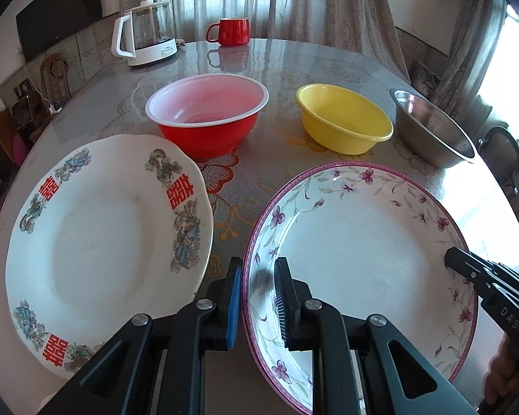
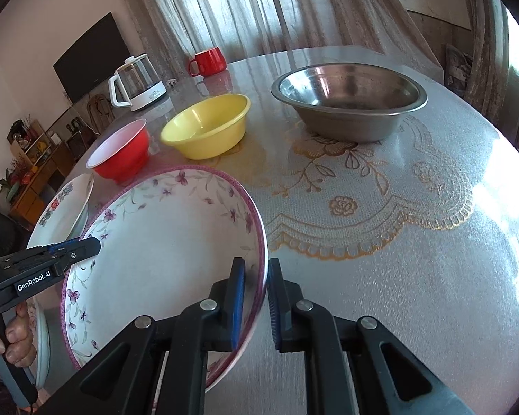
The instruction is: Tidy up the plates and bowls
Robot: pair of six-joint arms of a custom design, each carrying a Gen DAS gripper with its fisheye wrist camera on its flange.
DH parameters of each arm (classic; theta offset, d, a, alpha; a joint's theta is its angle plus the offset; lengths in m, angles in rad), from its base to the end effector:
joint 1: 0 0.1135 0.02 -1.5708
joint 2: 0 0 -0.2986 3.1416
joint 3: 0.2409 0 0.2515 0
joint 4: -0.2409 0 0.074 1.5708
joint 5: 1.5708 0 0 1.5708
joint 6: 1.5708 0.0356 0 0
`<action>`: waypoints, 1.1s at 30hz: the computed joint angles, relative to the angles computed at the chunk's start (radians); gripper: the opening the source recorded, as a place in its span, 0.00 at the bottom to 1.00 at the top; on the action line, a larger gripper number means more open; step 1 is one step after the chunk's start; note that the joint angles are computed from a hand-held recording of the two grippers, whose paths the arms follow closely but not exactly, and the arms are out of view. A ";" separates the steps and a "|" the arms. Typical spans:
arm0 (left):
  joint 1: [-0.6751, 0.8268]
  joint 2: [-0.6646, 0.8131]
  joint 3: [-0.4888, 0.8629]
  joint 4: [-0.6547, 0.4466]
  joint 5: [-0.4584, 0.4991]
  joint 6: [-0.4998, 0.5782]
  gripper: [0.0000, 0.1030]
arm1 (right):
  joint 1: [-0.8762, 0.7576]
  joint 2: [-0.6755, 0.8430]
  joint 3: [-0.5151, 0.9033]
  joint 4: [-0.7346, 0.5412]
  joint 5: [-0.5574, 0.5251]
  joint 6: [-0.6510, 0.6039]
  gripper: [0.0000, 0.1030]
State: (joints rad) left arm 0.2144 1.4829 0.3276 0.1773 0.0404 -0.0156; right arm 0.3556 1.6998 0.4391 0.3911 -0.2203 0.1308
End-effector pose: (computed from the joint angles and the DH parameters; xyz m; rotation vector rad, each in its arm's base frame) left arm 0.2040 0.0430 0.1208 -0.2767 2.5327 0.0260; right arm 0.2412 0.0979 0.1123 -0.3763 2.4431 0.4826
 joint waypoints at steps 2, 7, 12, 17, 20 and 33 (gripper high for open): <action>-0.019 0.002 0.001 0.004 -0.030 -0.010 0.17 | 0.010 0.006 0.016 -0.014 0.015 0.003 0.11; -0.030 -0.010 -0.005 0.002 -0.043 -0.022 0.19 | 0.035 0.004 0.024 -0.024 0.061 0.020 0.12; -0.032 -0.056 -0.036 0.004 -0.042 -0.020 0.21 | 0.058 0.015 0.027 -0.019 0.079 0.032 0.20; -0.012 -0.123 -0.067 -0.022 -0.014 -0.026 0.23 | 0.077 0.011 0.017 -0.010 0.108 0.055 0.22; -0.012 -0.157 -0.086 -0.034 -0.009 -0.030 0.25 | 0.084 0.001 0.009 -0.014 0.116 0.062 0.22; -0.069 -0.280 -0.187 -0.068 -0.011 -0.056 0.29 | 0.145 -0.061 -0.055 -0.012 0.173 0.079 0.30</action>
